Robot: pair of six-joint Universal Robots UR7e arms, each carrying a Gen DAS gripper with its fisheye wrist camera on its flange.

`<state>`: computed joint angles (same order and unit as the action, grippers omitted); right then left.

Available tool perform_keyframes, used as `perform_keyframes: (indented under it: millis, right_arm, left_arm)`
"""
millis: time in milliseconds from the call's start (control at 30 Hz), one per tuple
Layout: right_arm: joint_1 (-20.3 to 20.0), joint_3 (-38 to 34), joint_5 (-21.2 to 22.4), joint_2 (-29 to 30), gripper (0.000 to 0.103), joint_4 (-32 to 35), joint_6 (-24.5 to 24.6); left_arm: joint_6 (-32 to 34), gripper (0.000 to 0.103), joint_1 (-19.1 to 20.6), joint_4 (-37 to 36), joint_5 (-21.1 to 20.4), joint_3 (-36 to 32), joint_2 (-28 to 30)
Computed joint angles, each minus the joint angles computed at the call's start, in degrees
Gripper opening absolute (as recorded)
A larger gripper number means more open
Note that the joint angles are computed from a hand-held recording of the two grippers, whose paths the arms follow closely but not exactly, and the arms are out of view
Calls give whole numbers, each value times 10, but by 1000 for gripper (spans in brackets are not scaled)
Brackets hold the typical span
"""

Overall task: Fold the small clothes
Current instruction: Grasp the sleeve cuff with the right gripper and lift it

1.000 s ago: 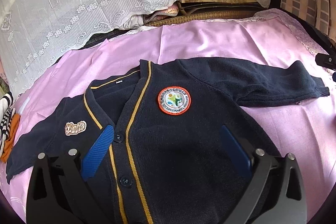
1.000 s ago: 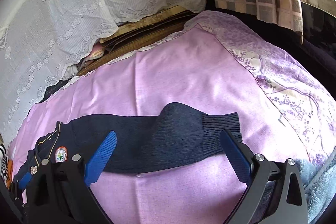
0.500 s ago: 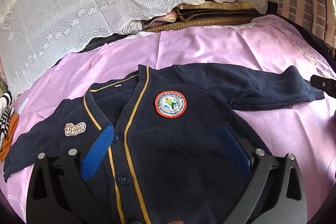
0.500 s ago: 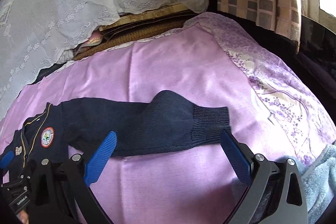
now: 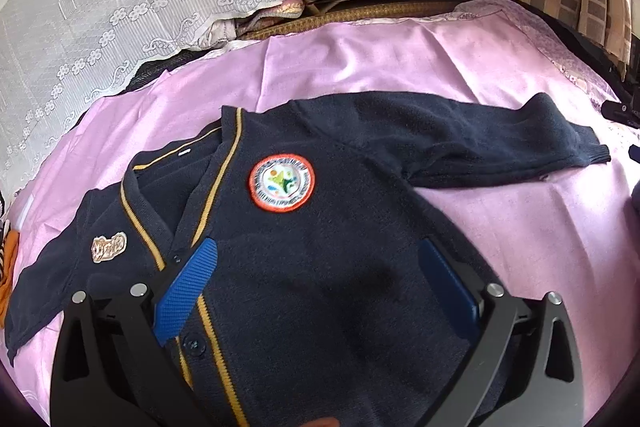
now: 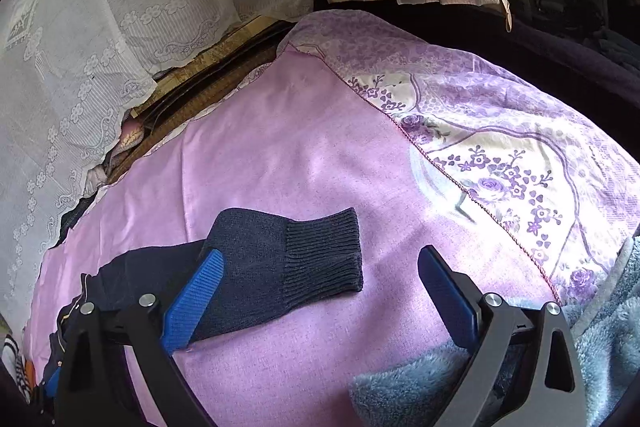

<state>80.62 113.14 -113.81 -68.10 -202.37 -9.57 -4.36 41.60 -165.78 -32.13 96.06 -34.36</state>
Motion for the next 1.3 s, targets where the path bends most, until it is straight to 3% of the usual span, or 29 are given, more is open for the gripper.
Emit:
perform_keyframes:
  millis: [233, 300, 367, 533, 600, 667, 733, 867, 967, 1033, 1133, 1167, 1233, 1300]
  right_arm:
    - [-37, -26, 38, -16, 88, 86, 86]
    - [-40, -33, 40, -13, 87, 101, 89]
    - [-39, -41, 35, -4, 84, 108, 83]
    - [-42, -52, 52, 4, 57, 128, 83]
    - [-56, -40, 109, -9, 32, 136, 101]
    - [-70, -33, 157, -20, 19, 149, 118]
    - [-74, -31, 169, -23, 18, 153, 125]
    - [-69, -33, 152, -15, 25, 148, 120]
    - [-67, -22, 159, -15, 13, 111, 114]
    - [-65, -12, 176, -21, 11, 75, 112]
    - [-49, 0, 188, -31, 11, 41, 102]
    - [-41, 3, 188, -34, 11, 30, 97]
    - [-18, 0, 183, -36, 11, 21, 73]
    - [8, -10, 181, -35, 11, 26, 47]
  left_arm:
    - [147, 98, -20, -29, 6, -114, 111]
    - [166, 98, -21, -41, 4, -133, 135]
    - [149, 98, -16, -3, 5, -152, 148]
    - [66, 99, 6, 77, -52, -162, 127]
    - [46, 99, 12, 90, -65, -162, 122]
    - [44, 99, 12, 90, -61, -163, 123]
    - [51, 99, 9, 82, -50, -162, 128]
    - [54, 99, 11, 83, -49, -166, 129]
    - [52, 99, 11, 86, -50, -167, 129]
    - [59, 96, 10, 80, -49, -167, 130]
    - [93, 67, 3, 51, -53, -164, 134]
    - [107, 62, 0, 43, -53, -163, 137]
    - [121, 61, -5, 35, -40, -164, 142]
    - [94, 62, 1, 47, -64, -157, 128]
